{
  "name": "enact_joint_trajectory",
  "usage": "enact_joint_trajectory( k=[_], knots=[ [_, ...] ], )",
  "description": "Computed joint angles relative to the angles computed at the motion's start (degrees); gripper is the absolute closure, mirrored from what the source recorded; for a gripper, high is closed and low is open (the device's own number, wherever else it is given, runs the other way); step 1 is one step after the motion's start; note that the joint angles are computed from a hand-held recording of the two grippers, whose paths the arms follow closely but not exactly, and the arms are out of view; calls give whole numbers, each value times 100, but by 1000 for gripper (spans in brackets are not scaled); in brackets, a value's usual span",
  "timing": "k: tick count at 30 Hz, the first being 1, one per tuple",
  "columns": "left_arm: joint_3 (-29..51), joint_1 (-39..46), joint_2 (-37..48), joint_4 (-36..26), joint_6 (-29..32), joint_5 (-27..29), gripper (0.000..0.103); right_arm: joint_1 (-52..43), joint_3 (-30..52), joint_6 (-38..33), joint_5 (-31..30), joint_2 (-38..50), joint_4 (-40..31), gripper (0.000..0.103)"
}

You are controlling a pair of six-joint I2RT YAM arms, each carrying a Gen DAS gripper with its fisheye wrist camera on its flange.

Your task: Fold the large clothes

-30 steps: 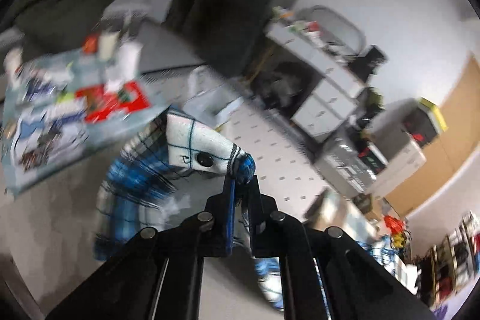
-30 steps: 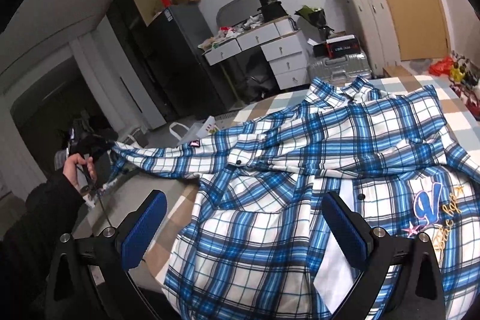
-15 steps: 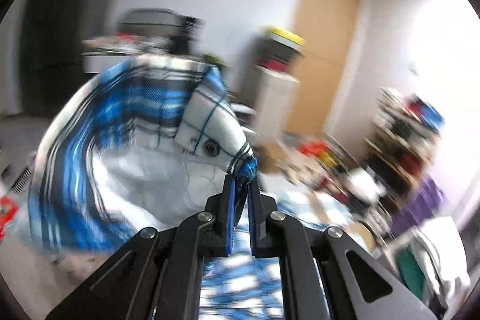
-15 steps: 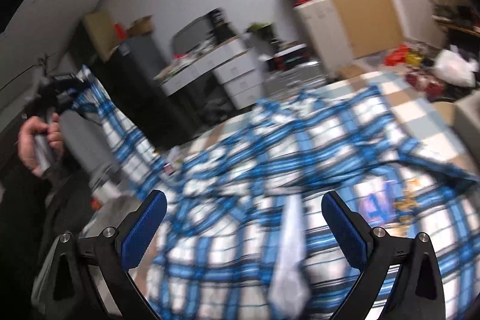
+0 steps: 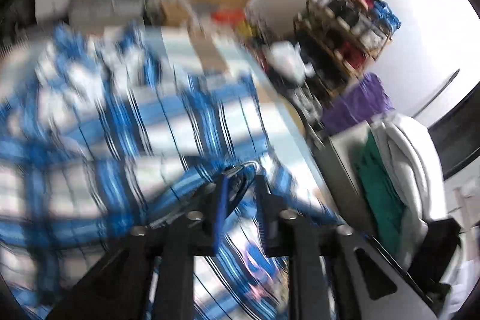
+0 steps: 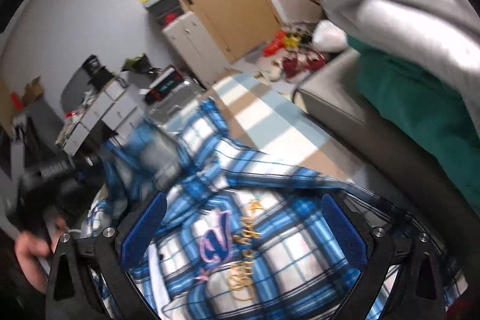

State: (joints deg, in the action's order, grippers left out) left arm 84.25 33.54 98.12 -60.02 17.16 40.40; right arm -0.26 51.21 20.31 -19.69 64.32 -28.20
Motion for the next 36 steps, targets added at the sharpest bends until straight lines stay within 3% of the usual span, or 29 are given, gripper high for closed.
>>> enact_joint_trajectory(
  k=[2, 4, 5, 6, 8, 10, 13, 15, 18, 21, 22, 23, 25, 27, 31, 36],
  knots=[
    [-144, 115, -326, -122, 18, 188, 67, -131, 61, -58, -306, 285, -49, 0],
    [-339, 620, -795, -397, 472, 562, 43, -127, 97, -95, -557, 507, -72, 0],
    [-399, 986, -975, -575, 747, 752, 26, -61, 120, -65, -621, 582, -111, 0],
    [-413, 1386, -1142, -803, 977, 916, 19, 15, 143, -24, -722, 664, -122, 0],
    [-237, 2151, -1076, -1052, 1320, 1205, 19, 266, 273, -48, -1013, 937, -172, 0],
    [-397, 2711, -1152, -791, 1164, 946, 19, 565, 508, -62, -1199, 1227, -251, 0],
    [-673, 3400, -1038, -629, 1203, 1097, 19, 927, 1014, -146, -1513, 1866, -177, 0],
    [-685, 3490, -799, -518, 1055, 849, 19, 1226, 1716, -88, -1312, 2574, -302, 0],
    [-477, 3490, -387, -372, 770, 481, 19, 1431, 3168, -7, -1394, 3890, -1216, 2],
    [-379, 3334, -215, -110, 505, 205, 19, 1598, 4052, 213, -1157, 4420, -1660, 23],
    [-291, 3320, -115, -185, 540, 210, 19, 1727, 4589, -3, -929, 4645, -2124, 48],
    [-216, 3264, -46, -207, 510, 115, 19, 1849, 5051, -243, -624, 4807, -2525, 60],
    [-60, 3189, 150, -307, 495, -20, 19, 1982, 5777, -601, -173, 5052, -3031, 94],
    [114, 3222, 284, -602, 636, -104, 19, 1975, 6128, -729, -20, 5098, -3153, 95],
    [78, 3213, 249, -597, 717, -244, 19, 1987, 6582, -1162, 230, 4922, -3206, 96],
    [94, 3239, 348, -689, 701, -373, 19, 2041, 6533, -1623, 279, 4808, -3474, 92]
  ],
)
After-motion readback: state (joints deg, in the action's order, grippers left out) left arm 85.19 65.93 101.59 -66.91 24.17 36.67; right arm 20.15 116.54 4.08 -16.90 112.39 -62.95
